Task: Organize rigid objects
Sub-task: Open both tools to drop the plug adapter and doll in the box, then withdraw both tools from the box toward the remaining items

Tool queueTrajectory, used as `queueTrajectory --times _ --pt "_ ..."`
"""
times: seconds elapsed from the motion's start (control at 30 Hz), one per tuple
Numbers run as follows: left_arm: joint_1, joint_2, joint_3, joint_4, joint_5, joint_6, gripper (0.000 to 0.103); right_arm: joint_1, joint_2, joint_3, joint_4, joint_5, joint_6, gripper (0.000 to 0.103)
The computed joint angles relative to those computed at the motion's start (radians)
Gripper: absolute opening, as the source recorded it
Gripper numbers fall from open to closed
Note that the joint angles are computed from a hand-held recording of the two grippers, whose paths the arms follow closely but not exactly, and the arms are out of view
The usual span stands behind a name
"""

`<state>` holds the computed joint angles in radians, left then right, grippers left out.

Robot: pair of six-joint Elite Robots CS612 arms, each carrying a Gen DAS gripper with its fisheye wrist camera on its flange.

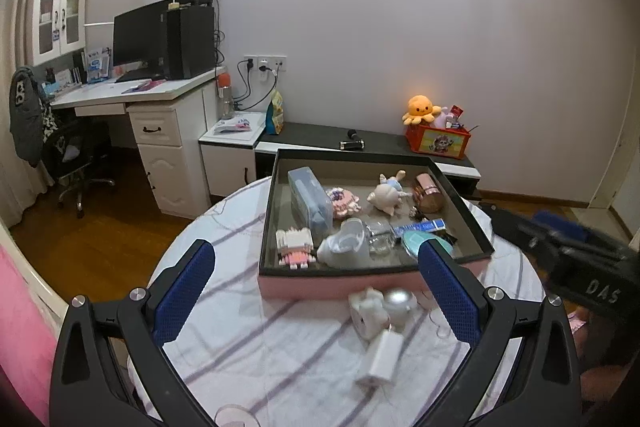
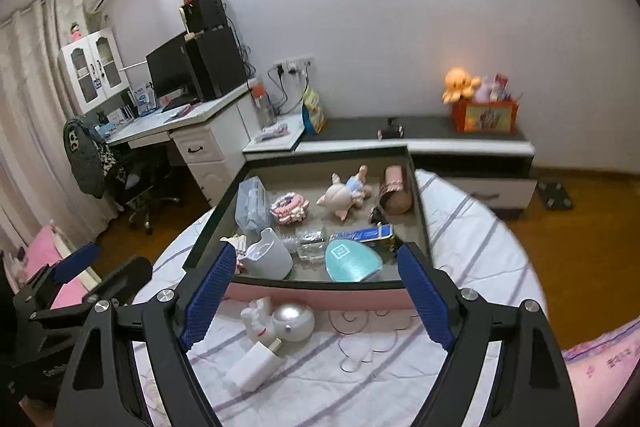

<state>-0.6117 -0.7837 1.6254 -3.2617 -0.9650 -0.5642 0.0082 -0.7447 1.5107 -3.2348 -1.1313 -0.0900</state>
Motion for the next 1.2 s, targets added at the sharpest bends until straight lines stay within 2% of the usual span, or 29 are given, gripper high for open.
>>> queueTrajectory --times 0.13,0.23,0.33,0.6,0.93,1.2 --pt "-0.017 -0.015 0.036 -0.012 0.009 -0.018 0.103 -0.008 -0.029 0.058 -0.075 -0.009 -0.009 0.090" --pt "-0.030 -0.025 0.063 -0.020 0.018 -0.023 0.103 -0.015 -0.043 0.090 -0.128 -0.008 -0.002 0.103" --pt "-0.041 -0.032 0.081 -0.021 0.026 -0.032 0.103 -0.024 -0.054 0.126 -0.190 -0.005 0.003 0.103" --pt "-0.067 -0.051 0.122 -0.024 0.044 -0.042 0.103 -0.040 -0.078 0.190 -0.224 0.019 0.009 0.103" --pt "-0.084 -0.062 0.140 -0.041 0.063 -0.033 0.103 -0.037 -0.086 0.217 -0.209 0.046 -0.017 0.103" --pt "-0.086 -0.063 0.141 -0.040 0.064 -0.034 0.103 -0.037 -0.092 0.225 -0.205 0.041 -0.032 0.103"
